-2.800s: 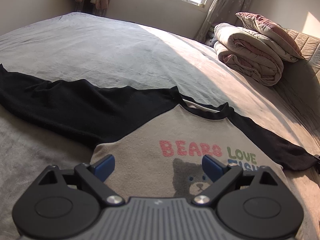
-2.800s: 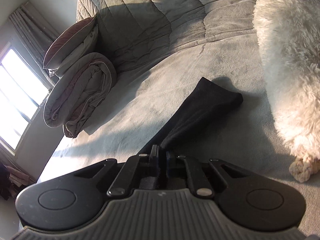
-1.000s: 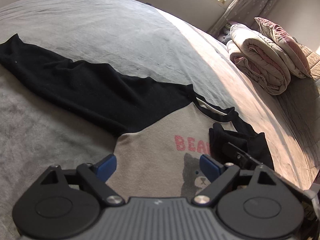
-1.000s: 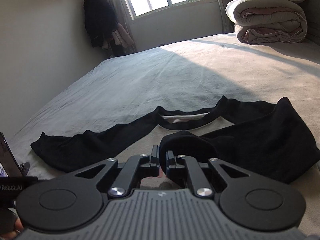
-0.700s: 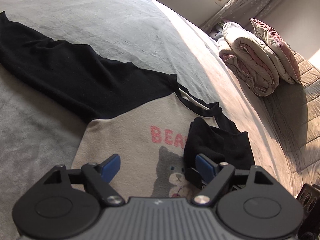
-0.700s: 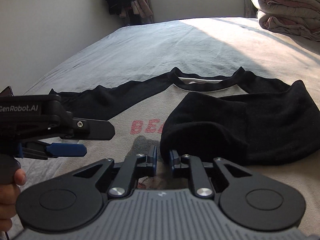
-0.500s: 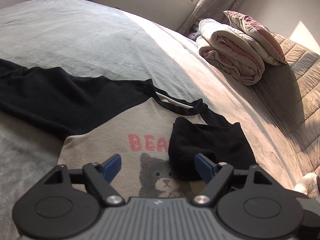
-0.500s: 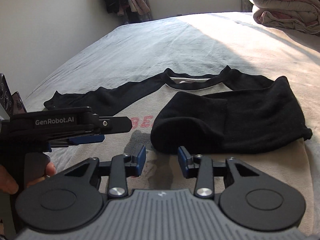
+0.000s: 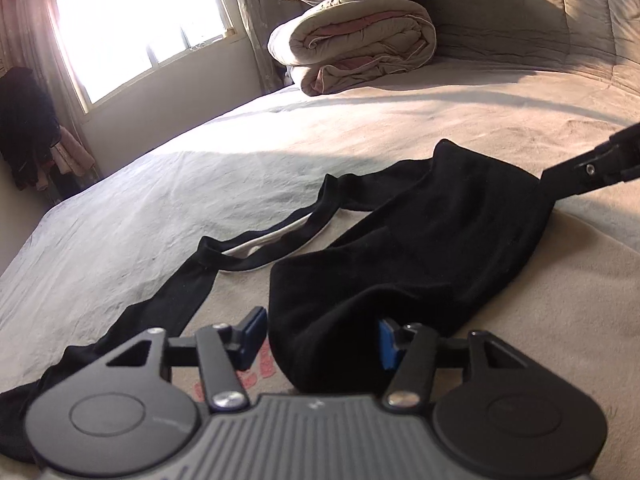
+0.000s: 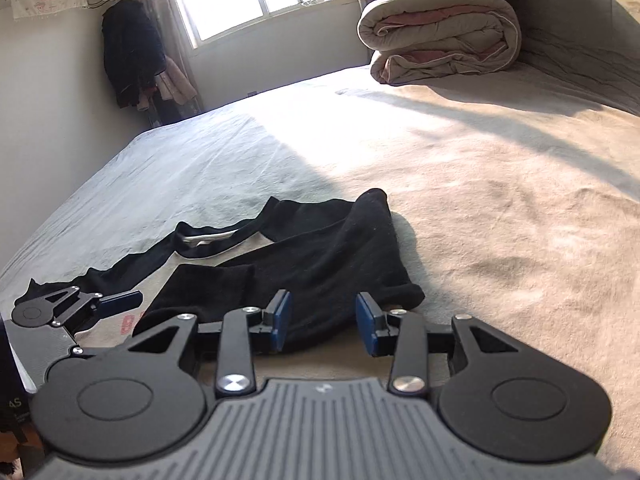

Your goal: Fold clothes

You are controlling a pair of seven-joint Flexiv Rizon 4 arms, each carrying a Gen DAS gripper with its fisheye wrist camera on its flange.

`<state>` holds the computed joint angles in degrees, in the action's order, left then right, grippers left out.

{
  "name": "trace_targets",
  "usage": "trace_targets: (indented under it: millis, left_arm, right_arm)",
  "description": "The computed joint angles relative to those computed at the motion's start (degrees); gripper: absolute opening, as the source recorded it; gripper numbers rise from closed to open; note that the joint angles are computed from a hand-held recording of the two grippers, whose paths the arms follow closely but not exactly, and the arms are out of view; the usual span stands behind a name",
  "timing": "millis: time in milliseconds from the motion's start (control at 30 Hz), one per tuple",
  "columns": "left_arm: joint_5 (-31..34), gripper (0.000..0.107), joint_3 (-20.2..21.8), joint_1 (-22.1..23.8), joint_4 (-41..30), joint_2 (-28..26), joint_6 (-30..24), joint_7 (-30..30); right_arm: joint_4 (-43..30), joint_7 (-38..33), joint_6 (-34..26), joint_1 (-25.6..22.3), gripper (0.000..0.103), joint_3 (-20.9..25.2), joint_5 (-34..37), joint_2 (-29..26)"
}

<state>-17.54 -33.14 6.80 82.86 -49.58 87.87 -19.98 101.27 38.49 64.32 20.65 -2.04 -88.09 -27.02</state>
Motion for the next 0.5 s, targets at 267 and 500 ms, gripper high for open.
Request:
trace_targets:
  millis: [267,500]
  left_arm:
    - [-13.01,0.011,2.7,0.57,-1.93,0.48,-1.53,-23.15]
    - [-27.53,0.018,4.1,5.41,-3.19,1.36,-18.97,-37.79]
  right_arm:
    - [1.12,-6.81,-2.52,0.22,0.041,-0.06,5.27,-0.81]
    - [1.82,-10.62,-2.7,1.13,0.043,-0.42,9.45,-1.04]
